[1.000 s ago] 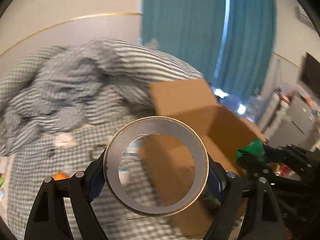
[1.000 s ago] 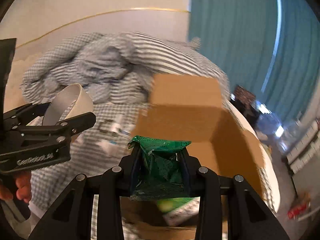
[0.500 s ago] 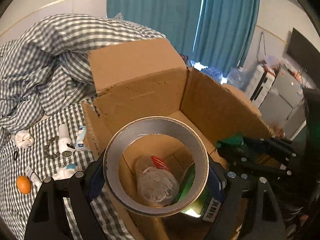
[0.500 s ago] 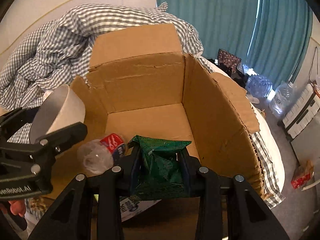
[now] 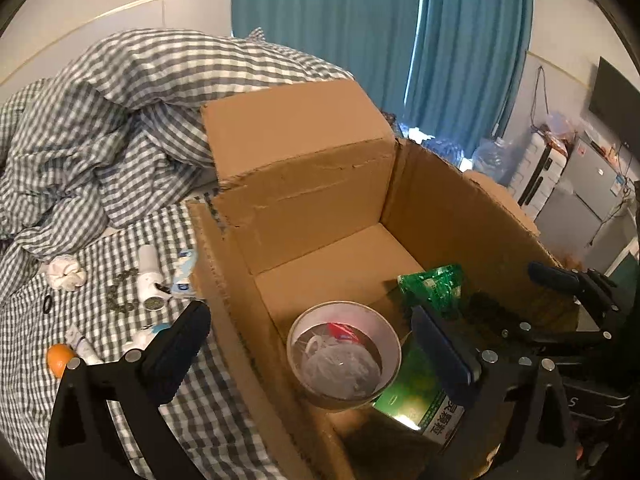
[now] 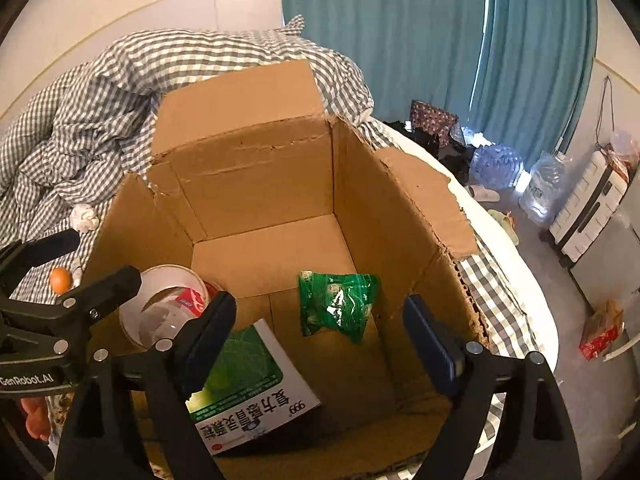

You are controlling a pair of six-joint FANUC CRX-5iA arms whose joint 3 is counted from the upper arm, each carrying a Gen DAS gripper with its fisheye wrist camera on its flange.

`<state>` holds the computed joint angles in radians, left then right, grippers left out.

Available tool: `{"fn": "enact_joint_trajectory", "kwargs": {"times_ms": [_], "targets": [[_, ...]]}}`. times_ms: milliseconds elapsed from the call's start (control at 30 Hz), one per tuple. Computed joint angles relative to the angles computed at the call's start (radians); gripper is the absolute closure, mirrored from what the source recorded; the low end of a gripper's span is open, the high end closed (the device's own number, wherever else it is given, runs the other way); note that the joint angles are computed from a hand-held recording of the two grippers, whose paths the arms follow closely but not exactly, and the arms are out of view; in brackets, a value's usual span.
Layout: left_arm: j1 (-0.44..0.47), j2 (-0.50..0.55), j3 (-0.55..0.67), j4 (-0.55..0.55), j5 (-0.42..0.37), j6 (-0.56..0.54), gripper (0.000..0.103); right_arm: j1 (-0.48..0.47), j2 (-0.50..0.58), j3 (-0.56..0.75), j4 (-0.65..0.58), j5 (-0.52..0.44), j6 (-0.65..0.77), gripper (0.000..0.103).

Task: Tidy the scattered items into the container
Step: 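Carry tape and packet to the cardboard box and release them inside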

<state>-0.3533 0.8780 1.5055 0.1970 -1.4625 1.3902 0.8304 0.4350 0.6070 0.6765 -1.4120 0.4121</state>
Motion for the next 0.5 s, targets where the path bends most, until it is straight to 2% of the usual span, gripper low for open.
{"fn": "enact_joint_trajectory", "kwargs": {"times_ms": [33, 300, 500], "targets": [[0.006, -0.055, -0.095, 0.001, 0.048, -0.006, 0.000, 0.006, -0.002, 0.005, 0.004, 0.000, 0.001, 0.018], [0.064, -0.338, -0.483, -0.049, 0.240, 0.027, 0.000, 0.069, 0.043, 0.125, 0.068, -0.048, 0.042, 0.018], [0.142, -0.484, -0.657, -0.094, 0.265, 0.098, 0.000, 0.140, 0.110, 0.256, 0.112, -0.055, 0.090, 0.015]]}}
